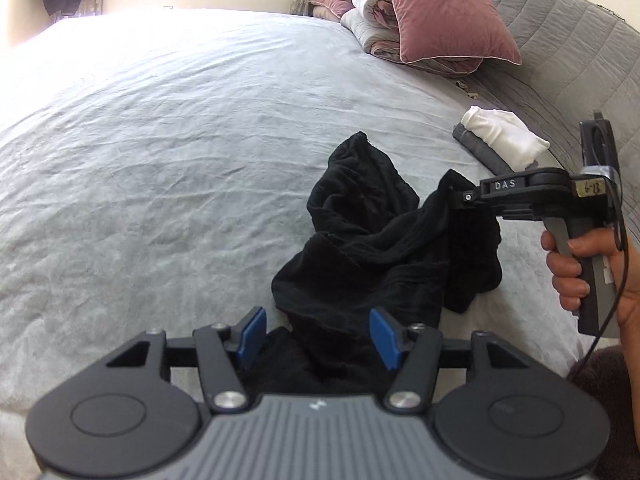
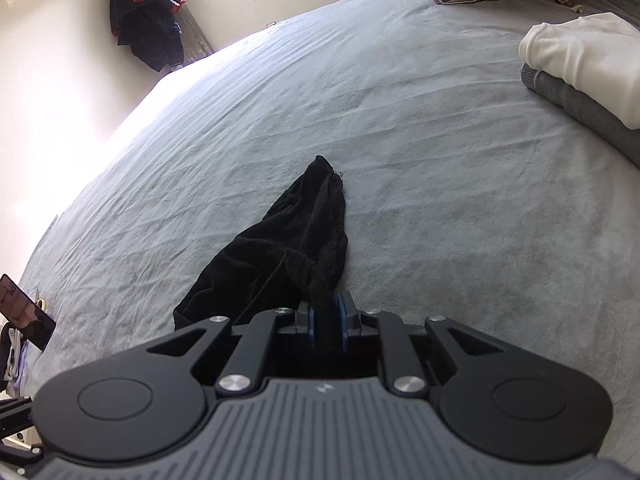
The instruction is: Fold clothes
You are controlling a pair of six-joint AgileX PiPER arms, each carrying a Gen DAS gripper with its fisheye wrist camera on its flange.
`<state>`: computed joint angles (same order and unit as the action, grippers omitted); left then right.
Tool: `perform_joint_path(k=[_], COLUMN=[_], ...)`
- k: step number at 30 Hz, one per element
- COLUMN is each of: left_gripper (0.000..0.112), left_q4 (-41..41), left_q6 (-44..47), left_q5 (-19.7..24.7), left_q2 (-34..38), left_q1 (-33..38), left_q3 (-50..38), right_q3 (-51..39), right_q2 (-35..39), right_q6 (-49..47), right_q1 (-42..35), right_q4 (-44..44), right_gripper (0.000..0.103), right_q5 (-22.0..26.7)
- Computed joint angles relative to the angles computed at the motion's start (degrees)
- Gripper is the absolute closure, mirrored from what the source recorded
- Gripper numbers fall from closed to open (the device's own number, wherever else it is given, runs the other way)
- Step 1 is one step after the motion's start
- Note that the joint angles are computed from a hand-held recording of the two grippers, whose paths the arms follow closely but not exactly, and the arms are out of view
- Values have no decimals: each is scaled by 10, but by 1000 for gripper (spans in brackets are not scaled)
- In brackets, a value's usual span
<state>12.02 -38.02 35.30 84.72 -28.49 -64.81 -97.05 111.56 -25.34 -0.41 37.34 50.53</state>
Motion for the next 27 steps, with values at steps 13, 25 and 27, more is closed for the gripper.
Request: perform_joint_path(k=[13,25,27], left_gripper=[54,56,57], left_q4=[-180,-296,-295], left_q6=[189,308,306], left_q5=[-112,-126,-122], left_q2=[92,97,99], left_q1=[76,102,102], left_q3=[6,14,10], right_q3=[-7,-13,-13], right_q2=[2,8,8], right_q6=[17,27,29], right_q1=[8,10,10], right_q4=[-43,-53,-54], right_gripper=[63,61,60], right_q5=[-8,0,0])
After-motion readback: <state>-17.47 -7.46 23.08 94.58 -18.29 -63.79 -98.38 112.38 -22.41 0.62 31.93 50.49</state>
